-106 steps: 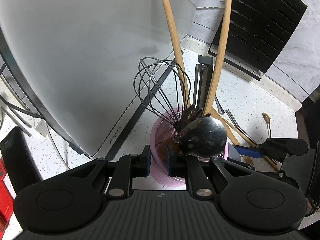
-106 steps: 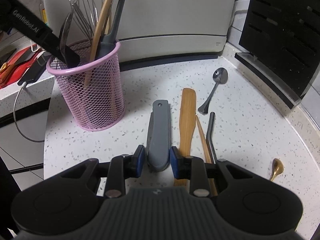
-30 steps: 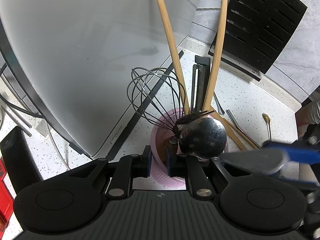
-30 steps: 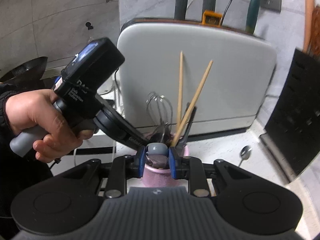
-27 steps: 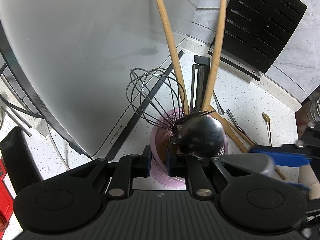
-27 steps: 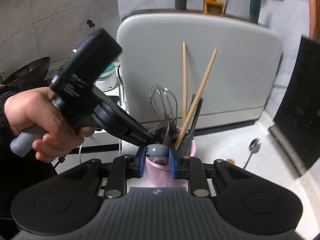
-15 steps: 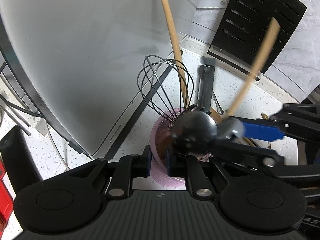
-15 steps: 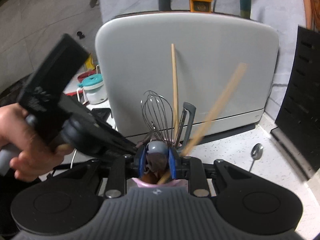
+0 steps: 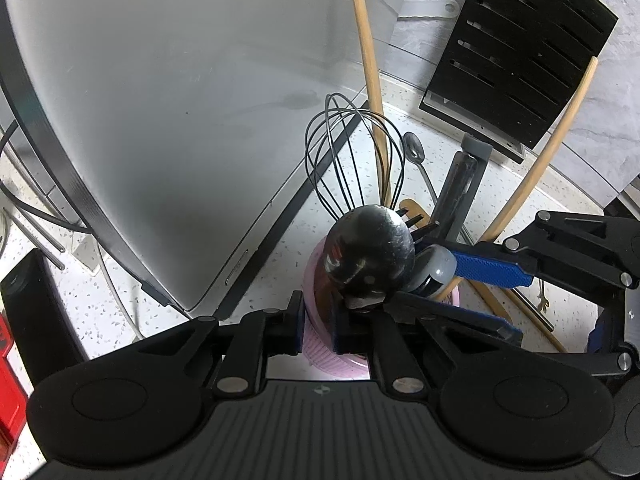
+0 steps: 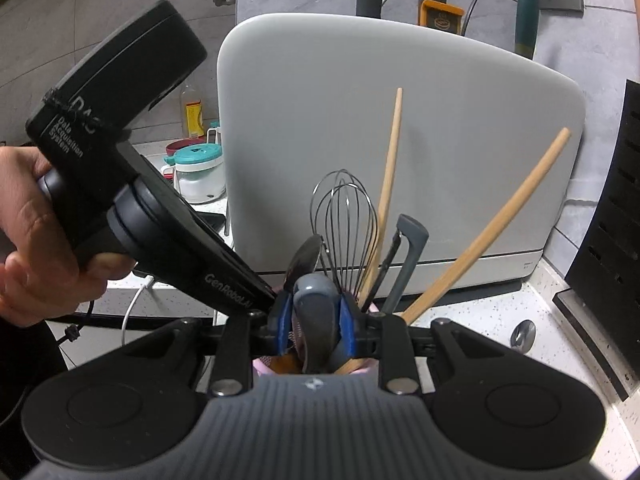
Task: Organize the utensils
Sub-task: 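Open the right gripper and release the grey utensil in the cup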
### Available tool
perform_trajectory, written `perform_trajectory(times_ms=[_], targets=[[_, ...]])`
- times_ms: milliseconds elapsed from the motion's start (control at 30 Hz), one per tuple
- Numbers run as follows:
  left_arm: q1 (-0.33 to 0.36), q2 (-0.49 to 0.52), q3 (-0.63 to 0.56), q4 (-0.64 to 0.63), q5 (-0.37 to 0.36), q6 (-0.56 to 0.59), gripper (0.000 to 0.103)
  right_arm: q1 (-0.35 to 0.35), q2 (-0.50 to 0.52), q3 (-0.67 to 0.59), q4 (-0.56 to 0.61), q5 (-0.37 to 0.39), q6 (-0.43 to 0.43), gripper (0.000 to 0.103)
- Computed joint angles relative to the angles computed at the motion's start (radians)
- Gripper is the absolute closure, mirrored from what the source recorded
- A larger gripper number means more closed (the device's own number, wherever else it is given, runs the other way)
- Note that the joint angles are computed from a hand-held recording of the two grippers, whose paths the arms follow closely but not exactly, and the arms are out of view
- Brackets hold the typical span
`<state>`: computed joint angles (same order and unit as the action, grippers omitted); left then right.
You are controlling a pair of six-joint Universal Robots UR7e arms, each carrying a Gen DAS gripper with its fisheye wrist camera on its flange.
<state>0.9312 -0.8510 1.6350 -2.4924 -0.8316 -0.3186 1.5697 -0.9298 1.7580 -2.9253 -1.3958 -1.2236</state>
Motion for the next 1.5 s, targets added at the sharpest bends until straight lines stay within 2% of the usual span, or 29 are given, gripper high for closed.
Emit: perform_trajectory(times_ms=[167, 333, 433, 500, 567, 667, 700, 800, 900, 1067, 1200, 1267, 1367, 1500], targets=[[0.0, -0.001, 0.001, 0.0, -0.002, 0.001, 0.09, -0.003, 0.0, 0.004, -0.012, 0.004, -0.016, 0.079], [-0.001, 0.001, -0.004, 0.006, 0.001, -0.005, 0.09, -0.012, -0.042, 0.042, -0.032, 0.023, -0.074, 0.07], [-0.003, 0.005, -0.006, 0.012, 0.006, -0.007, 0.09, -0.023, -0.087, 0.043, 0.048, 0.028, -0.099, 0.07], [-0.002, 0.005, -0.008, 0.012, 0.004, -0.008, 0.09, -0.026, -0.101, 0.036, 0.084, -0.001, -0.094, 0.071], [-0.002, 0.006, -0.009, 0.013, 0.002, -0.008, 0.09, -0.033, -0.099, 0.037, 0.068, -0.014, -0.087, 0.074], [-0.006, 0.007, -0.008, 0.019, 0.011, -0.005, 0.089, -0.031, -0.059, 0.033, -0.042, -0.06, -0.043, 0.089], [-0.008, 0.01, -0.009, 0.023, 0.016, -0.003, 0.089, -0.027, -0.042, 0.03, -0.084, -0.075, -0.034, 0.097], [-0.009, 0.013, -0.011, 0.026, 0.019, -0.006, 0.088, -0.027, -0.019, 0.002, -0.063, -0.049, 0.003, 0.102], [-0.009, 0.015, -0.013, 0.026, 0.018, -0.004, 0.088, -0.017, -0.011, -0.008, -0.039, -0.021, 0.019, 0.102], [-0.008, 0.014, -0.011, 0.016, -0.004, 0.006, 0.088, 0.009, 0.029, -0.037, -0.036, -0.029, 0.048, 0.102], [-0.01, 0.018, -0.012, 0.012, 0.013, -0.003, 0.088, 0.01, 0.056, -0.086, 0.009, -0.015, 0.148, 0.103], [-0.01, 0.019, -0.011, 0.011, 0.013, -0.002, 0.086, 0.011, 0.05, -0.086, 0.018, -0.013, 0.141, 0.103], [-0.011, 0.018, -0.008, 0.008, 0.012, 0.005, 0.086, 0.005, 0.027, -0.079, 0.047, 0.005, 0.135, 0.1], [-0.014, 0.018, -0.007, 0.012, 0.019, -0.001, 0.086, -0.011, -0.005, -0.065, 0.061, 0.032, 0.147, 0.089]])
